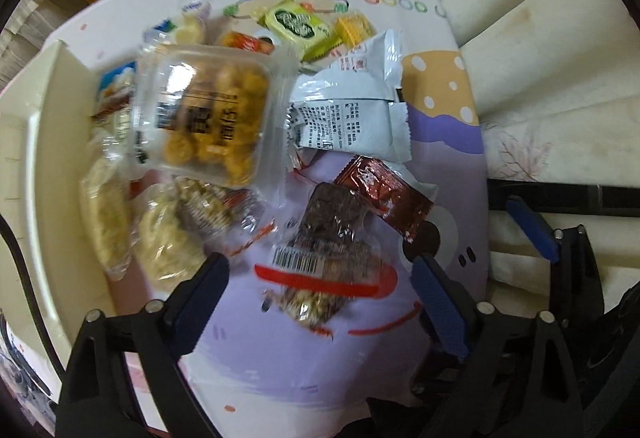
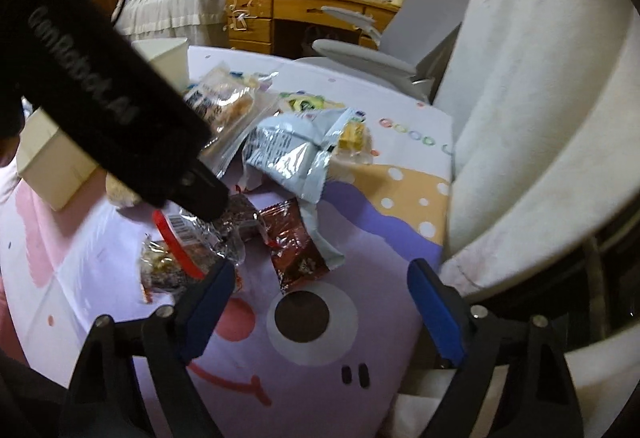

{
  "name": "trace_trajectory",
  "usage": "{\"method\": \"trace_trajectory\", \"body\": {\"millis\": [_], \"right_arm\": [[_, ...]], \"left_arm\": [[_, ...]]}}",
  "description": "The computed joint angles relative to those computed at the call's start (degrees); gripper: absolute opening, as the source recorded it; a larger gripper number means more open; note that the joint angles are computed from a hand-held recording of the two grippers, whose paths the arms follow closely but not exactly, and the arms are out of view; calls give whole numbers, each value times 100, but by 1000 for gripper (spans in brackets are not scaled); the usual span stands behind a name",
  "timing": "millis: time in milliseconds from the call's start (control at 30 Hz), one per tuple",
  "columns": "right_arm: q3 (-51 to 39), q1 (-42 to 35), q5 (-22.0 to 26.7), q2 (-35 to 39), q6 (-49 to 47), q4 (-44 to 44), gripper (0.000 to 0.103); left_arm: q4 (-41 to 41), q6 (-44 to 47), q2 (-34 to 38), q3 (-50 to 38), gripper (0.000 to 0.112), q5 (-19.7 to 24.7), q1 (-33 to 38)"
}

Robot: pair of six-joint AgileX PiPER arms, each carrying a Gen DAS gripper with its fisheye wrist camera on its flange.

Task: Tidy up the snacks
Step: 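Move both grippers forward over the snack pile, then grasp the barcoded nut bag with the left gripper while the right grasps the brown snowflake wrapper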

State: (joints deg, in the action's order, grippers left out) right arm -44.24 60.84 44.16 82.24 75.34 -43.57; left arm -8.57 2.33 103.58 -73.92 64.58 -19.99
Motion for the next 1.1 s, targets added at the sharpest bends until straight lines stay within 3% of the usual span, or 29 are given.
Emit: {"method": "trace_trajectory", "body": {"millis": [300,633,700,900,1100], "right_arm": [[226,-406,-1025,627,-155,-519,73],[218,-362,-1298,999,131,-1143,68],[259,-374,-1374,978,211,-1143,66],[429,-438,-1595,1023,573,-1466,48],[474,-503,-1775,1043,552,-1362,47]], "left_arm": [[-137,-37,711,-252,69,-72,33],[46,-146,1177,-556,65,2,-132],[44,-153,1210,-588,57,-38,-155],[-53,-84,1336,-891,50,184,-50],[-99,-82,1298,-778,43,76,73]]}}
